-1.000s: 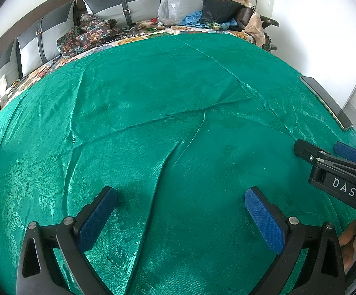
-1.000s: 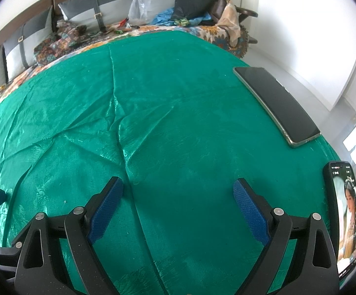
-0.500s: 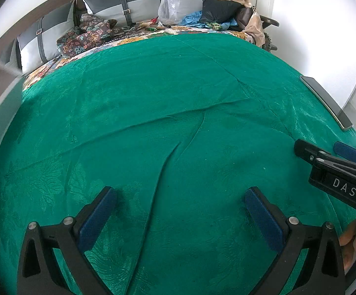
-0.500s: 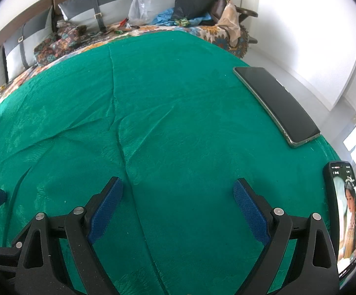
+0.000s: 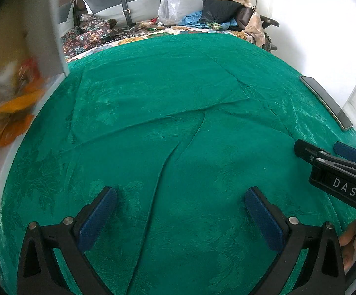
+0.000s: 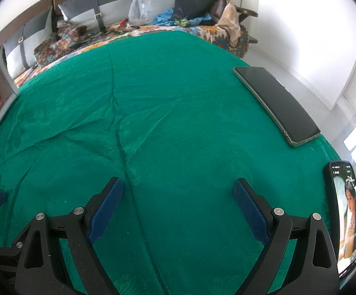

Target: Organize snacks

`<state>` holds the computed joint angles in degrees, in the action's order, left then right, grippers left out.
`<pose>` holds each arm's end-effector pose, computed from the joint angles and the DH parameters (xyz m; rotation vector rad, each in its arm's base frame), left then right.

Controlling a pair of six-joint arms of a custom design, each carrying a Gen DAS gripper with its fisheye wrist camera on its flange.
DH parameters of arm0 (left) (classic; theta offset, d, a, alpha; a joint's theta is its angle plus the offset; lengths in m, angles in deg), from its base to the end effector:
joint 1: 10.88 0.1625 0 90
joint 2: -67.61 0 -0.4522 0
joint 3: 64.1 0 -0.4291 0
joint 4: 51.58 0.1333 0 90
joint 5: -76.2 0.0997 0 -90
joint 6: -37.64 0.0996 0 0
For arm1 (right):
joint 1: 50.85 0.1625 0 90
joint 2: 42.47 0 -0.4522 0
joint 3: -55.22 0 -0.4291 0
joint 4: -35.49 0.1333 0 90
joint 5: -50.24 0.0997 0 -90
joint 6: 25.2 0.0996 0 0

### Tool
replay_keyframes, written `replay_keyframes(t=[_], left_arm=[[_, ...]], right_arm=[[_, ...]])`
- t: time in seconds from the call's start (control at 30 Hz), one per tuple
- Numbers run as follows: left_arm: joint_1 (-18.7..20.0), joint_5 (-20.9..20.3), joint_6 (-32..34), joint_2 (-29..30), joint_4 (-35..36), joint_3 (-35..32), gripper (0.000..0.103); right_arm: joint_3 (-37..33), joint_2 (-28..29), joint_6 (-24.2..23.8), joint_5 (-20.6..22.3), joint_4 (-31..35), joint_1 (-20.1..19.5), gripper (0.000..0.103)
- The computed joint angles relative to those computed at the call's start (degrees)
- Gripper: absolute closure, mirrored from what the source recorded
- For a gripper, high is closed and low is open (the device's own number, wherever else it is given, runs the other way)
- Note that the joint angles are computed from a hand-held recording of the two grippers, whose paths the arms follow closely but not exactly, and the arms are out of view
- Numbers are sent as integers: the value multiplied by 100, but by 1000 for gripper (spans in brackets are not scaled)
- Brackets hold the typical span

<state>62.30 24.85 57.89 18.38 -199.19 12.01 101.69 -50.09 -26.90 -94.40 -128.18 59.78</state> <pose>-0.0454 -0.8257 0.2950 0.5400 2.3334 -0.6298 0.3648 -0.8213 -0.0371 0.0749 -2.1832 0.8502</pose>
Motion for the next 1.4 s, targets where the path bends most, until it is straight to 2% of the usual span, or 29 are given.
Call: replay_keyframes(t=[1.4], left_arm=[[-12,12,-34,-68,18,73,0]], right_arm=[[7,4,14,-7,-2,6,9]])
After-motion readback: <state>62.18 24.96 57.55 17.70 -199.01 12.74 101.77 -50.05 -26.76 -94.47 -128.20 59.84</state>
